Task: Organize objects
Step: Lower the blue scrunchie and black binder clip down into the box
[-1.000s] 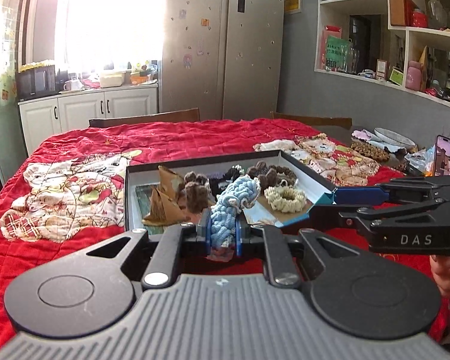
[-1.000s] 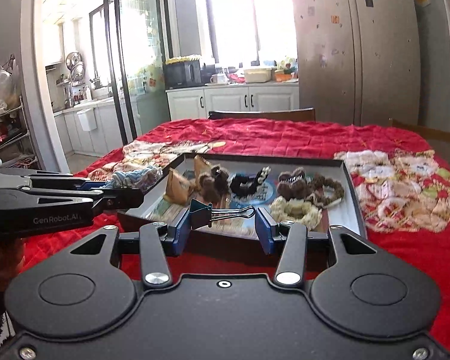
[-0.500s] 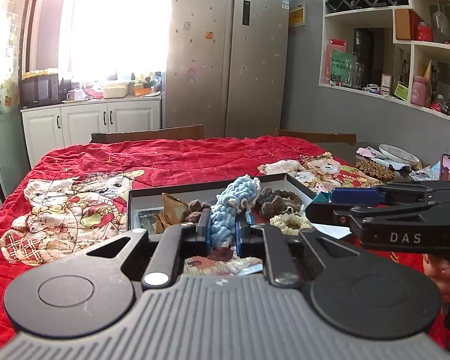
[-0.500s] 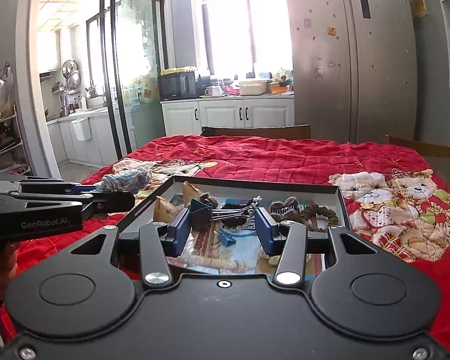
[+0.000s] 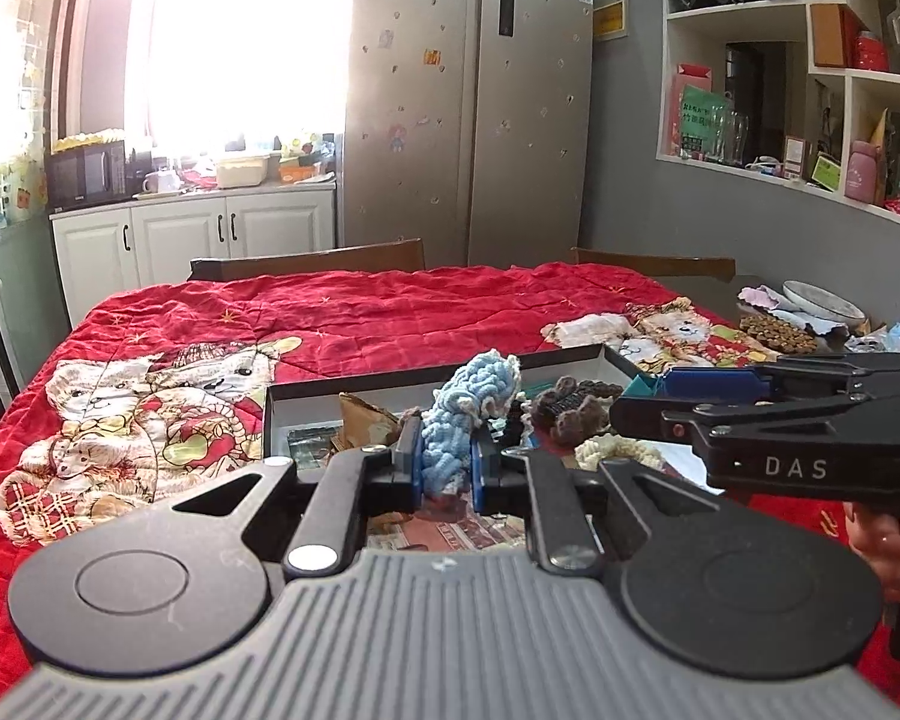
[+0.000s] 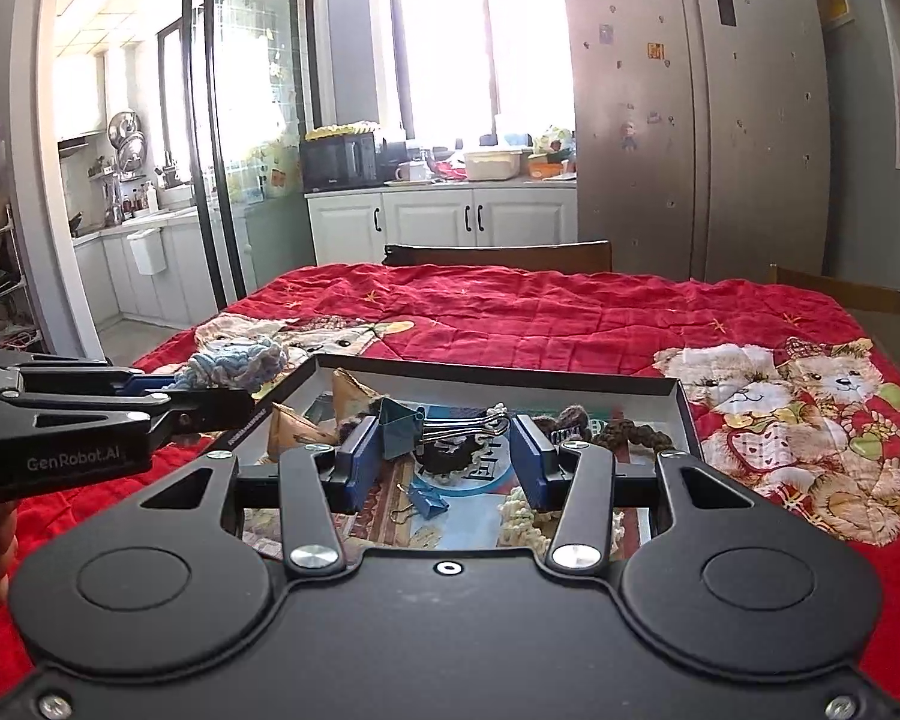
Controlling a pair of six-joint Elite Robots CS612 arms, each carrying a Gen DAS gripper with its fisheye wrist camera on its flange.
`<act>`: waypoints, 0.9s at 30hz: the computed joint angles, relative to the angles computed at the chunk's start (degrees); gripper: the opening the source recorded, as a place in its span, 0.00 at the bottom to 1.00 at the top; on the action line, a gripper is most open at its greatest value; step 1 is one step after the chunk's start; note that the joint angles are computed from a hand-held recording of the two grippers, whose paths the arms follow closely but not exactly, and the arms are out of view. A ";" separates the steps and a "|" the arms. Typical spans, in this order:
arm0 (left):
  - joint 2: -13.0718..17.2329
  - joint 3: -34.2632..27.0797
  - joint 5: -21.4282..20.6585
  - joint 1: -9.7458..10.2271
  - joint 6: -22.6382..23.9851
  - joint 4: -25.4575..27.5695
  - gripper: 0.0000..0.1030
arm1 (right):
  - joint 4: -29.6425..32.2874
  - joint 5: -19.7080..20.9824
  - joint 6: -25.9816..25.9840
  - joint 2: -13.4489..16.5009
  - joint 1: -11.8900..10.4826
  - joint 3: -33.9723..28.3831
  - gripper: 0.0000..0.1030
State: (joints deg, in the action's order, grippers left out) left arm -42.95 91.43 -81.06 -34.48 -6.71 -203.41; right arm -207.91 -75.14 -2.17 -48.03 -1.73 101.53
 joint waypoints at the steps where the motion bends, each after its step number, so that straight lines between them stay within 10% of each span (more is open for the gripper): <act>1: 0.17 -0.30 -0.04 0.07 -0.09 0.41 0.17 | 0.23 -0.15 0.02 0.29 0.03 -0.39 0.44; 27: 4.23 -5.46 -0.60 0.50 1.64 8.35 0.17 | 6.72 -3.12 1.23 5.78 0.94 -7.50 0.44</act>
State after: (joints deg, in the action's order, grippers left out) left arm -38.72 85.98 -81.66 -33.98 -5.07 -195.06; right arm -201.19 -78.26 -0.94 -42.24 -0.79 94.03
